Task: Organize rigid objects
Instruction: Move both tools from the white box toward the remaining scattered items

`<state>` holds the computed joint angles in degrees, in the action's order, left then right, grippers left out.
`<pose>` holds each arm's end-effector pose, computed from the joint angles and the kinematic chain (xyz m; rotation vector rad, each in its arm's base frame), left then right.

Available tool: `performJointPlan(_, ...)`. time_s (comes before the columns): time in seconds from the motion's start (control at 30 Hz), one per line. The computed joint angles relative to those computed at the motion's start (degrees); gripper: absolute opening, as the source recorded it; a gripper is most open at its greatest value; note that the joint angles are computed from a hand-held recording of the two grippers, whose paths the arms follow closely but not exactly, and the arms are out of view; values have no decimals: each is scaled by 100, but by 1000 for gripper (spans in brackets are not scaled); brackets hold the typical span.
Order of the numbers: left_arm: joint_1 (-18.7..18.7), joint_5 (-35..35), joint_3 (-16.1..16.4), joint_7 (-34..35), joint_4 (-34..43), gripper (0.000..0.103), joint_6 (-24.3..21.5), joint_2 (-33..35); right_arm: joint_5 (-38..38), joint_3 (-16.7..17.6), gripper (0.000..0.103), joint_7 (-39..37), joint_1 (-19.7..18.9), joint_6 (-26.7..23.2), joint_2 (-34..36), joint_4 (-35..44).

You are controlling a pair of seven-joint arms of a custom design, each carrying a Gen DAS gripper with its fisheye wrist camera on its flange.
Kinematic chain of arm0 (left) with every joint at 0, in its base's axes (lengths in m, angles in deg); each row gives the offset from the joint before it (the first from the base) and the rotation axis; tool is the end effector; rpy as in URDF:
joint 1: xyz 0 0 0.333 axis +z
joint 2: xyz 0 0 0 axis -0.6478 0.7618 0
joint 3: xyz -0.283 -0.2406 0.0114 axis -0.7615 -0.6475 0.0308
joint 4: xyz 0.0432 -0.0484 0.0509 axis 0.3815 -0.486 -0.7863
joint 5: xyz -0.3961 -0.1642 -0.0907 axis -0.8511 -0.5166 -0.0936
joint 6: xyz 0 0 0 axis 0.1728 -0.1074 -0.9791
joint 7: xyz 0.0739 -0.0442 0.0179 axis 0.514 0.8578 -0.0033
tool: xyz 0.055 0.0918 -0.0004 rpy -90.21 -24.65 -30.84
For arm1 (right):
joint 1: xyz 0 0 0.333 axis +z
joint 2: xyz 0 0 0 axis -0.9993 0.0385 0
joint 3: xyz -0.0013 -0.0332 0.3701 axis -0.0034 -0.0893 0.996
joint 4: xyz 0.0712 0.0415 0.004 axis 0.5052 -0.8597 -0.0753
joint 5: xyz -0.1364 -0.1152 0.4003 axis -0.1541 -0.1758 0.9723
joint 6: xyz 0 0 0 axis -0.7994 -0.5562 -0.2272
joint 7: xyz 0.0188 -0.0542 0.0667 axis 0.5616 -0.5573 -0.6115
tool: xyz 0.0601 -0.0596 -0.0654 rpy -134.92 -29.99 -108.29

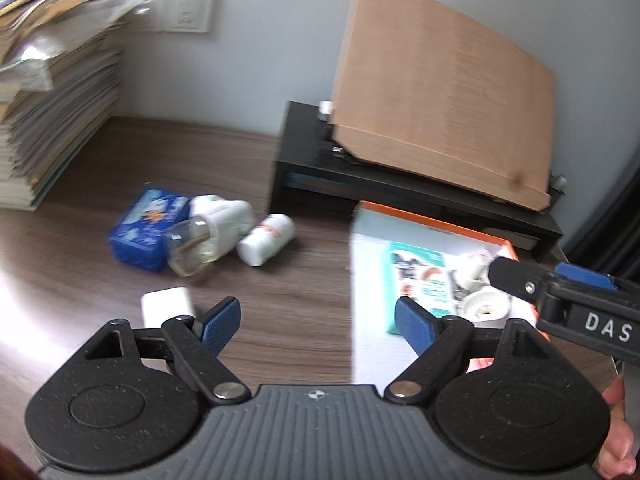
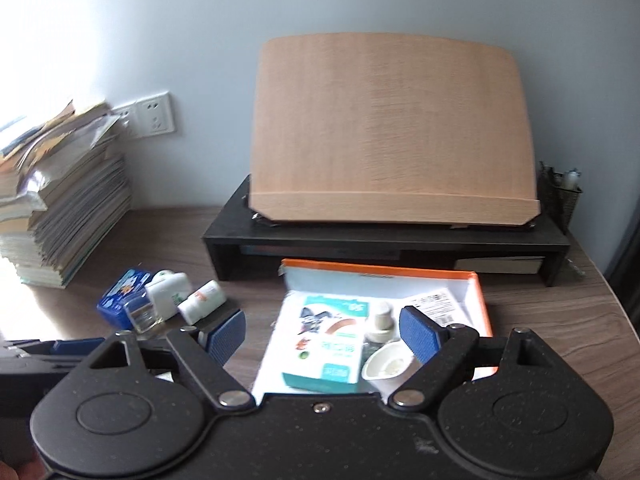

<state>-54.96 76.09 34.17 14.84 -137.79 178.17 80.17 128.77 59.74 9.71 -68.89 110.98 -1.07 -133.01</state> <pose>0.4751 -0.3278 0.5259 -2.0428 1.4625 -0.8569 0.5686 0.1782 0.5720 -1.9510 1.1398 -0.4961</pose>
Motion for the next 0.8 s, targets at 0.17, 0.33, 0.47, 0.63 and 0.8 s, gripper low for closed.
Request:
performJointPlan(0.17, 142, -88, 75, -69, -359, 87, -100, -335, -73, 73, 99, 132, 64, -2, 12, -18)
performJointPlan(0.33, 417, -165, 160, -74, -613, 88, -226, -547, -191, 123, 99, 295, 108, -8, 32, -51)
performJointPlan(0.47, 639, -172, 294, 198, -601, 88, -212, -452, -437, 171, 99, 567, 104, 12, 64, -100)
performJointPlan(0.63, 899, -156, 539, 676, -415, 88, 141, -53, -835, 209, 99, 1016, 68, -18, 96, -178)
performJointPlan(0.8, 1027, -355, 760, 1454, -197, 88, 606, 418, -1160, 226, 99, 1316, 49, -47, 120, -253)
